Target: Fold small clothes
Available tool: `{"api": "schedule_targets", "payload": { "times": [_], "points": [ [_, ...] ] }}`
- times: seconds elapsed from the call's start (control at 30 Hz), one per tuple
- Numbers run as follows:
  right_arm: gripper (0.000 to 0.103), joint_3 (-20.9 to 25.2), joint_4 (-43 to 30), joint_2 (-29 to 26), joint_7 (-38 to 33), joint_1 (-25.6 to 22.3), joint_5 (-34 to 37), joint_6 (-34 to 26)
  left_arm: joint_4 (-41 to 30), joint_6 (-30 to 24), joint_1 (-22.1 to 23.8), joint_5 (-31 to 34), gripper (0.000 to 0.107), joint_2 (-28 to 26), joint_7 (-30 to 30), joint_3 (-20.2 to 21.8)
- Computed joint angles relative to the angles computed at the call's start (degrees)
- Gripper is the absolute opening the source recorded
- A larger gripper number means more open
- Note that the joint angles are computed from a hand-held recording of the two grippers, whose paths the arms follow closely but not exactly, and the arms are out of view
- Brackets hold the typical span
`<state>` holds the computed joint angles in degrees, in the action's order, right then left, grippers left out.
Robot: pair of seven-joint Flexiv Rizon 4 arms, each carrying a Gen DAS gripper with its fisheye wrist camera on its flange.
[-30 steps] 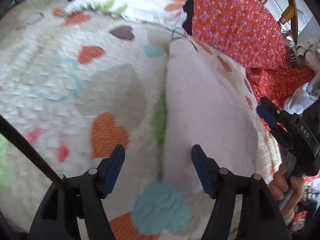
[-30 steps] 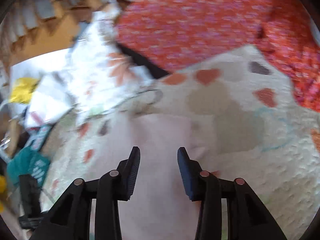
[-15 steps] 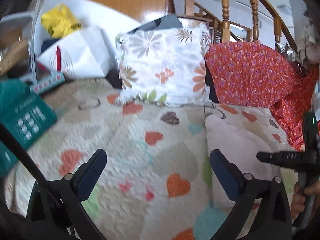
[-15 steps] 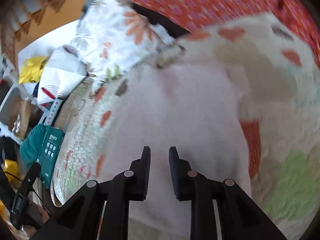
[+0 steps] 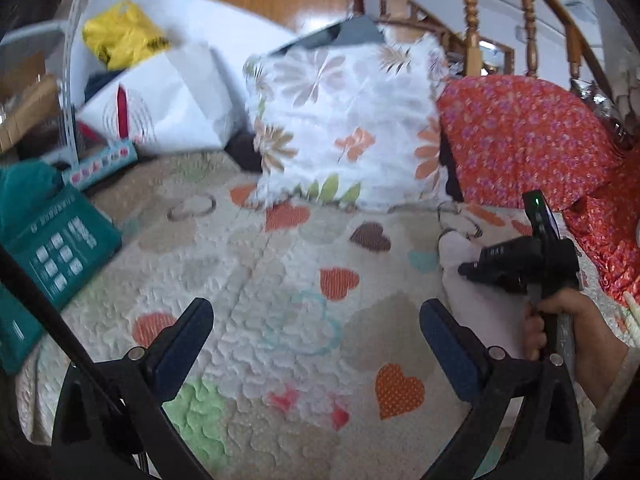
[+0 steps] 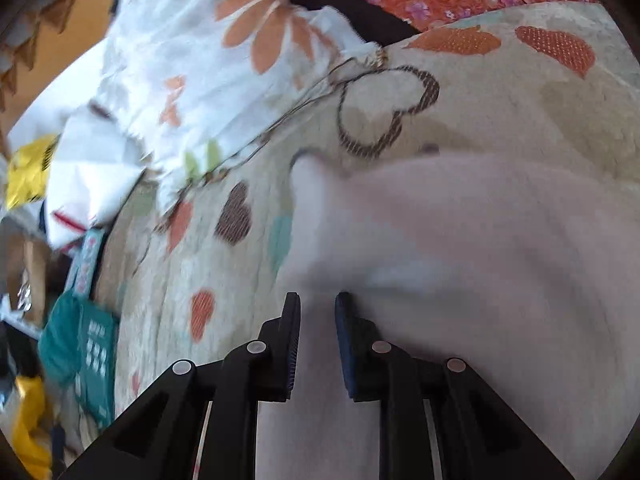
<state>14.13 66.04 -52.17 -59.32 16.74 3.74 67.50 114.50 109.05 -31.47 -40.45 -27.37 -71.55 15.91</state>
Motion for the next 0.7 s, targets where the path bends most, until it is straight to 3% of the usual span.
{"api": "schedule_targets", "payload": {
  "times": [0.07, 0.1, 0.23, 0.3, 0.47, 0.53, 0.7],
  "points": [
    [0.020, -1.1, -0.4, 0.2, 0.8, 0.8, -0.9, -1.0, -0.5, -2.0, -1.7, -1.5, 0.103, -0.5, 0.1, 2.0],
    [0.021, 0.6, 1.0, 1.0, -0.9, 0.0, 0.0, 0.9, -0.7, -2.9, -2.7, -1.7, 0.103, -0.8, 0.0, 3.4],
    [0.026, 14.2, 9.6, 5.0, -13.1, -7.6, 8.4, 10.1, -1.5, -4.6, -9.9, -2.3, 0.103, -3.4, -1.8, 12.2],
    [0.030, 20.6, 14.4, 6.6, -18.7, -11.6, 12.3, 12.4, -1.4, -5.0, -10.1, -1.2, 0.103, -3.4, -3.2, 12.8],
    [0.030, 30.1, 23.4, 7.2, -27.9, -18.1, 19.9, 16.7, -0.5, -5.4, -7.7, 2.5, 0.103, -1.8, -7.1, 10.5],
    [0.030, 31.7, 26.3, 8.1, -29.1, -19.2, 20.9, 18.4, -0.4, -5.3, -8.5, 3.5, 0.103, -2.1, -8.3, 11.5],
    [0.030, 30.1, 33.6, 14.3, -27.5, -19.4, 20.4, 17.2, 0.8, -2.9, -11.1, 4.1, 0.103, -2.4, -9.2, 13.3]
  ]
}}
